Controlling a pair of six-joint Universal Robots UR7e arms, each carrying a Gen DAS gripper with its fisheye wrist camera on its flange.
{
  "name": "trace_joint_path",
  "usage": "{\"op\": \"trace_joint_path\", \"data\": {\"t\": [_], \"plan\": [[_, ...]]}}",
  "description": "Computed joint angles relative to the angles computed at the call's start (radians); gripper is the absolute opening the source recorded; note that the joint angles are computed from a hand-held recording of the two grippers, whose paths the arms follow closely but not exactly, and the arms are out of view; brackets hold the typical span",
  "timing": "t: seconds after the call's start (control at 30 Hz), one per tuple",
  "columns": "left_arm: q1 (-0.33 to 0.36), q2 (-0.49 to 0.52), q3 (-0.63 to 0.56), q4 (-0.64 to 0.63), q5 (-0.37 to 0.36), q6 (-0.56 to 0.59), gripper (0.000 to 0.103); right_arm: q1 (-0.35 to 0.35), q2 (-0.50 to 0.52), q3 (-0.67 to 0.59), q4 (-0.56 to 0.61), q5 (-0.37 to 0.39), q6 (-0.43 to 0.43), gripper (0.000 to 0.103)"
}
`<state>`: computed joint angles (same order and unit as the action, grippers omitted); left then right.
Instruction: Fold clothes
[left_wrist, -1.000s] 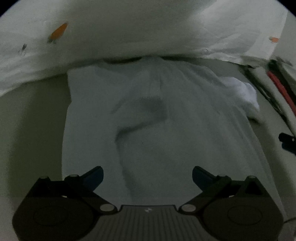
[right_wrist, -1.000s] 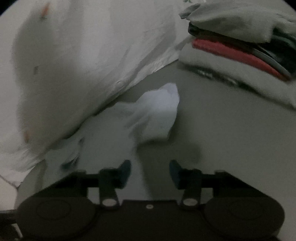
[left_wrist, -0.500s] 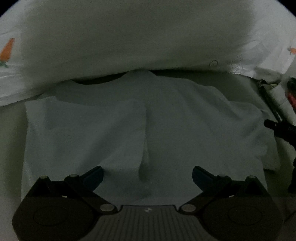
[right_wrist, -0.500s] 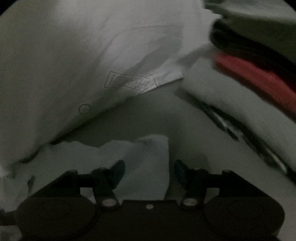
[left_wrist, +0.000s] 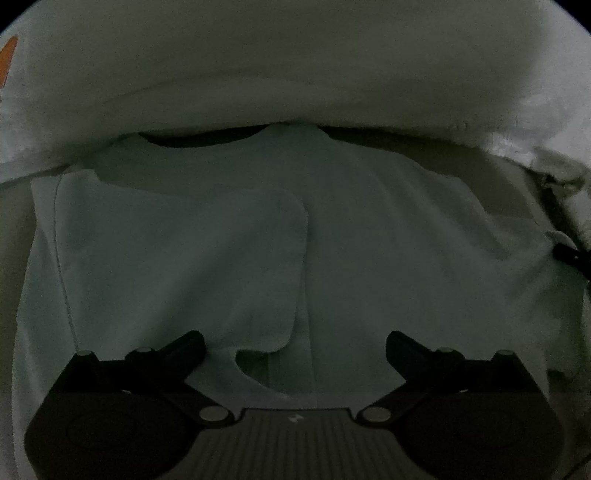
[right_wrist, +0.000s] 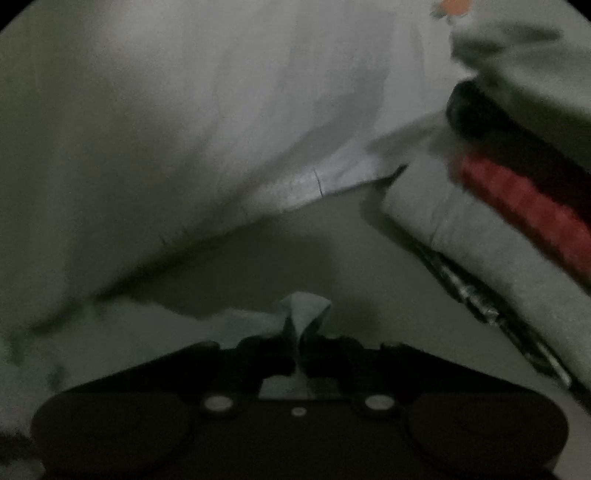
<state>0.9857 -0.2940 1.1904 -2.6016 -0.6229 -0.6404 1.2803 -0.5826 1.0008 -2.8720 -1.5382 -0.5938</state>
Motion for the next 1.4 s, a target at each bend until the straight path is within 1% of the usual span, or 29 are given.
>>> {"op": "trace_joint_path", "data": {"t": [0.07,0.17,0.2,0.3,0.37,0.4,0.43,0.47,0.53,0.57,0.6,0.63,0.7,0.77,0.87,0.93,0.97,1.03,1.07,1.1,1.13,1.27,1.37,1.4], "plan": [[0.001,-0.032,0.058,-0.112,-0.044,0.012,0.103,0.014,-0.049,0.076,-0.024,0.057,0.053,0.003],[-0.012,-0.095,0.175,-0.309,-0.075,0.031,0.103,0.058,-0.115,0.198,-0.058,0.144,0.085,0.003],[-0.02,-0.119,0.22,-0.366,-0.07,0.035,0.103,0.079,-0.128,0.233,-0.058,0.175,0.09,0.003],[-0.049,-0.199,0.37,-0.543,-0.035,0.034,0.103,0.145,-0.131,0.299,-0.04,0.232,0.09,0.003],[-0.065,-0.258,0.48,-0.645,-0.002,0.012,0.103,0.192,-0.1,0.322,-0.041,0.229,0.077,0.003],[-0.071,-0.287,0.528,-0.66,0.023,-0.011,0.103,0.217,-0.076,0.329,-0.045,0.208,0.075,0.004],[-0.077,-0.315,0.573,-0.66,0.052,-0.041,0.103,0.234,-0.053,0.323,-0.023,0.185,0.082,0.006],[-0.083,-0.346,0.619,-0.634,0.087,-0.087,0.103,0.25,-0.03,0.314,0.006,0.162,0.092,0.011],[-0.09,-0.406,0.705,-0.559,0.129,-0.203,0.103,0.27,0.009,0.289,0.099,0.128,0.132,0.025],[-0.095,-0.434,0.747,-0.535,0.137,-0.257,0.103,0.273,0.013,0.293,0.116,0.123,0.147,0.039],[-0.101,-0.462,0.788,-0.511,0.143,-0.311,0.103,0.276,0.007,0.314,0.114,0.116,0.16,0.047],[-0.108,-0.485,0.824,-0.483,0.148,-0.364,0.103,0.274,-0.008,0.342,0.102,0.119,0.157,0.047],[-0.122,-0.52,0.877,-0.426,0.151,-0.456,0.103,0.263,-0.062,0.411,0.084,0.128,0.116,0.051],[-0.141,-0.538,0.911,-0.392,0.137,-0.514,0.103,0.246,-0.131,0.487,0.061,0.109,0.059,0.054],[-0.178,-0.531,0.933,-0.381,0.098,-0.531,0.103,0.199,-0.267,0.628,-0.001,0.036,-0.054,0.055],[-0.207,-0.503,0.929,-0.379,0.067,-0.515,0.103,0.148,-0.369,0.75,-0.082,-0.02,-0.151,0.055],[-0.221,-0.481,0.916,-0.377,0.046,-0.502,0.103,0.127,-0.417,0.81,-0.126,-0.054,-0.205,0.053],[-0.238,-0.427,0.883,-0.387,-0.009,-0.467,0.103,0.079,-0.509,0.923,-0.216,-0.114,-0.318,0.046],[-0.249,-0.401,0.869,-0.396,-0.043,-0.453,0.103,0.055,-0.55,0.98,-0.254,-0.147,-0.364,0.04],[-0.261,-0.379,0.857,-0.393,-0.074,-0.449,0.103,0.026,-0.597,1.039,-0.281,-0.172,-0.397,0.037],[-0.271,-0.36,0.845,-0.386,-0.103,-0.448,0.103,-0.001,-0.642,1.086,-0.285,-0.182,-0.411,0.037],[-0.318,-0.294,0.797,-0.336,-0.204,-0.415,0.102,-0.089,-0.81,1.231,-0.247,-0.193,-0.416,0.037],[-0.335,-0.248,0.764,-0.351,-0.277,-0.37,0.101,-0.134,-0.881,1.312,-0.257,-0.185,-0.469,0.046],[-0.34,-0.234,0.757,-0.368,-0.305,-0.36,0.101,-0.147,-0.892,1.336,-0.275,-0.174,-0.51,0.049]]}}
